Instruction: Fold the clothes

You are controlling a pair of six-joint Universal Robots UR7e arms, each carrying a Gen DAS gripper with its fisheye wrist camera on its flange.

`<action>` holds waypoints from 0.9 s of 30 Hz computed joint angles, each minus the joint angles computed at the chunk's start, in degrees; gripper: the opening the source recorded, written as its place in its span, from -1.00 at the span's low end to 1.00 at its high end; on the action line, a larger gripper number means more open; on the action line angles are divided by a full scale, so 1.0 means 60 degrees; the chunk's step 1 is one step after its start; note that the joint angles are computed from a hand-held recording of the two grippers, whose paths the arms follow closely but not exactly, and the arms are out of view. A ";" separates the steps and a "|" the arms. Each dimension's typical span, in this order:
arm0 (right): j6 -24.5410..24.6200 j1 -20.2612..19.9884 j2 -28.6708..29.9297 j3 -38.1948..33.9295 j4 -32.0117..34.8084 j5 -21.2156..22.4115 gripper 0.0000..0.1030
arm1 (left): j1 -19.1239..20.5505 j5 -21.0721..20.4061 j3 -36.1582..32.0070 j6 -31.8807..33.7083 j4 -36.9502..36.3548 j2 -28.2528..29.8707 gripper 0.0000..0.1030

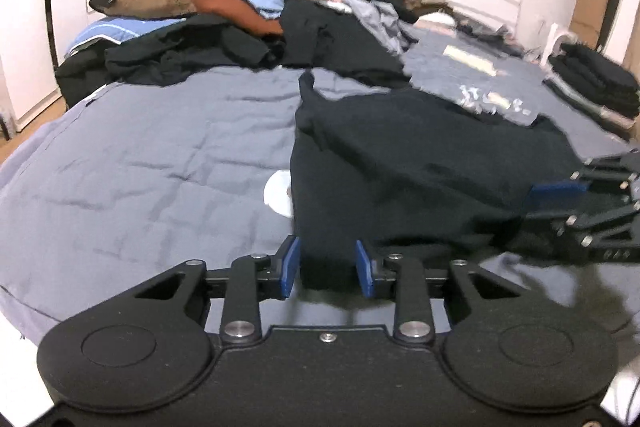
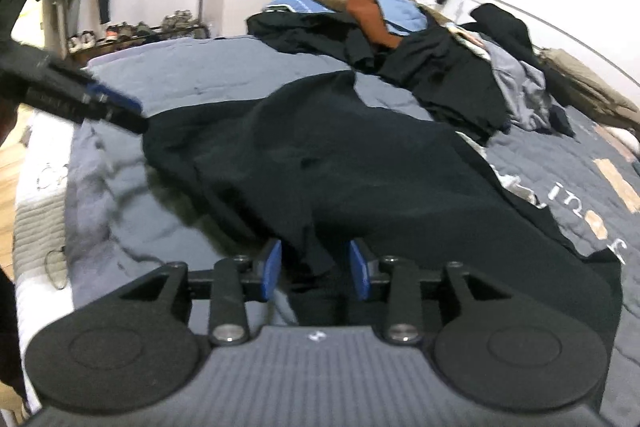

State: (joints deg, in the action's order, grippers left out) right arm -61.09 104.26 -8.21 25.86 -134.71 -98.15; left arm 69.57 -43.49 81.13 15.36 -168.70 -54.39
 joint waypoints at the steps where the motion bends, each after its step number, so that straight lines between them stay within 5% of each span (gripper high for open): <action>1: 0.0017 -0.0005 -0.0003 0.0001 0.0007 0.0019 -0.28 | -0.0010 0.0099 -0.0034 0.0219 -0.0168 0.0098 -0.39; 7: 0.0021 -0.0008 0.0005 0.0063 -0.0063 0.0139 -0.25 | -0.0157 0.0402 0.0057 0.2251 -0.2371 0.0565 -0.39; 21: 0.0540 -0.0029 0.0281 -0.0397 0.0231 0.0131 -0.17 | 0.0184 0.0664 -0.0627 0.1738 -0.0444 0.0992 -0.42; 24: 0.0564 -0.0026 0.0301 -0.0436 0.0256 0.0135 -0.17 | 0.0211 0.0503 -0.0591 0.1678 -0.0182 0.0930 -0.86; 27: 0.0600 -0.0024 0.0299 -0.0438 0.0285 0.0157 -0.16 | 0.0179 0.0531 -0.0529 0.1826 -0.0507 0.0907 -1.00</action>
State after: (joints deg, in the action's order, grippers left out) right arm -57.49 104.12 -6.42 23.23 -133.00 -97.21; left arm 70.64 -40.31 77.95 26.32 -171.74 -48.94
